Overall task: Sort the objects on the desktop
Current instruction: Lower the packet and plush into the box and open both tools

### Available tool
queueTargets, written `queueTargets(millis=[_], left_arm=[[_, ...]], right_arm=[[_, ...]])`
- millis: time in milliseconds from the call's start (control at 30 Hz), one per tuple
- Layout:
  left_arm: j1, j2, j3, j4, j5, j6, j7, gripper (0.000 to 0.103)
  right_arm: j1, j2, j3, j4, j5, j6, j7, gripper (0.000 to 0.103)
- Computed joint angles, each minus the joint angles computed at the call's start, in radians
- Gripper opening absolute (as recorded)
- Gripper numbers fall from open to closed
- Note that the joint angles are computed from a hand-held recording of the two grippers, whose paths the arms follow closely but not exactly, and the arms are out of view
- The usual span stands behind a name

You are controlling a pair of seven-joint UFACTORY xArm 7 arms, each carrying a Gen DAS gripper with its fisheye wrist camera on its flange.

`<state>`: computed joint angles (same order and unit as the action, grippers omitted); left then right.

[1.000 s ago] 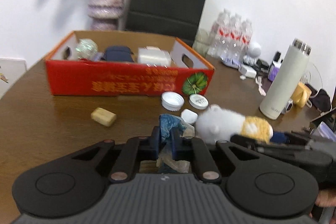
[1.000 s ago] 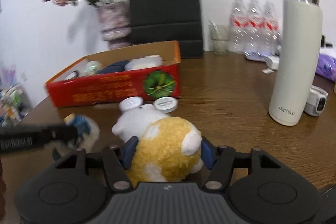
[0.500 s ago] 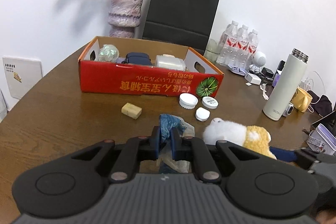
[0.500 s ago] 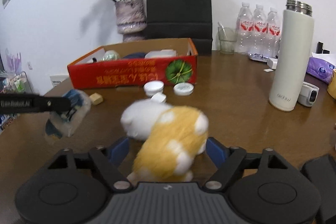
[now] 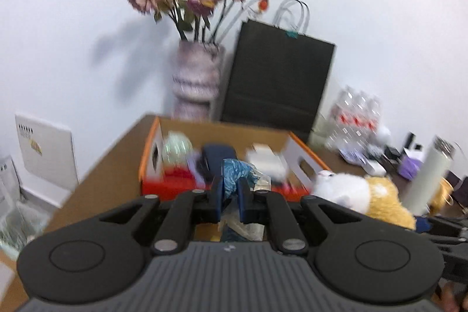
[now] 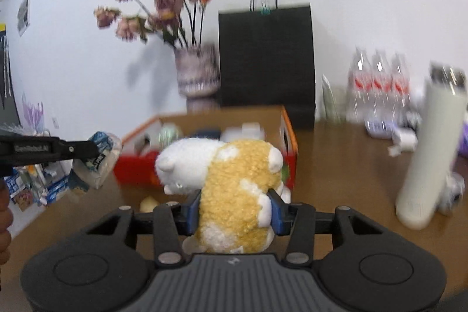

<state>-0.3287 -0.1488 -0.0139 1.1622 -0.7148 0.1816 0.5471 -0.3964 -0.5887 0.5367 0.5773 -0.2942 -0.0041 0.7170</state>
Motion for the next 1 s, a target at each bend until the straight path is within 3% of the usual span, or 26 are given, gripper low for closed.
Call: queueTargets(millis=[67, 167, 233, 300, 433, 567, 600, 633, 733, 800, 900, 1000], left_arm=[[0.029, 0.094, -0.012, 0.117, 0.064, 0.022, -0.065, 0.011], [0.071, 0.243, -0.032, 0.308, 0.174, 0.109, -0.179, 0.011], [0.062, 0.346, -0.017, 0.43, 0.306, 0.155, -0.289, 0.011], [0.082, 0.433, -0.032, 0.538, 0.364, 0.211, -0.33, 0.011], [0.085, 0.617, -0.009, 0.783, 0.508, 0.308, -0.455, 0.012], [0.098, 0.802, -0.004, 1.049, 0.607, 0.449, -0.537, 0.015], [0.095, 0.829, 0.0, 1.09, 0.637, 0.48, -0.556, 0.027], [0.094, 0.838, 0.0, 1.104, 0.661, 0.498, -0.565, 0.045], [0.13, 0.772, -0.055, 0.985, 0.653, 0.414, -0.522, 0.065], [0.143, 0.735, -0.07, 0.936, 0.644, 0.383, -0.506, 0.067], [0.124, 0.71, -0.043, 0.928, 0.683, 0.384, -0.537, 0.074], [0.135, 0.661, -0.064, 0.888, 0.676, 0.382, -0.517, 0.083]], right_arm=[[-0.086, 0.085, 0.044, 0.095, -0.033, -0.027, -0.019, 0.045], [-0.252, 0.259, 0.168, 0.271, -0.101, -0.035, -0.036, 0.046], [-0.352, 0.397, 0.268, 0.408, -0.189, 0.05, -0.014, 0.046], [-0.412, 0.564, 0.355, 0.558, -0.364, 0.182, 0.085, 0.046], [-0.28, 0.787, 0.3, 0.758, -0.529, 0.381, 0.129, 0.044], [-0.139, 0.874, 0.188, 0.855, -0.654, 0.455, 0.207, 0.044], [-0.117, 0.888, 0.166, 0.869, -0.671, 0.458, 0.213, 0.045], [-0.102, 0.892, 0.149, 0.872, -0.676, 0.46, 0.215, 0.048], [-0.094, 0.906, 0.143, 0.892, -0.584, 0.481, 0.125, 0.053], [-0.113, 0.894, 0.149, 0.88, -0.501, 0.45, 0.074, 0.058], [-0.09, 0.866, 0.111, 0.877, -0.478, 0.424, 0.08, 0.065], [-0.086, 0.817, 0.088, 0.855, -0.427, 0.395, 0.049, 0.07]])
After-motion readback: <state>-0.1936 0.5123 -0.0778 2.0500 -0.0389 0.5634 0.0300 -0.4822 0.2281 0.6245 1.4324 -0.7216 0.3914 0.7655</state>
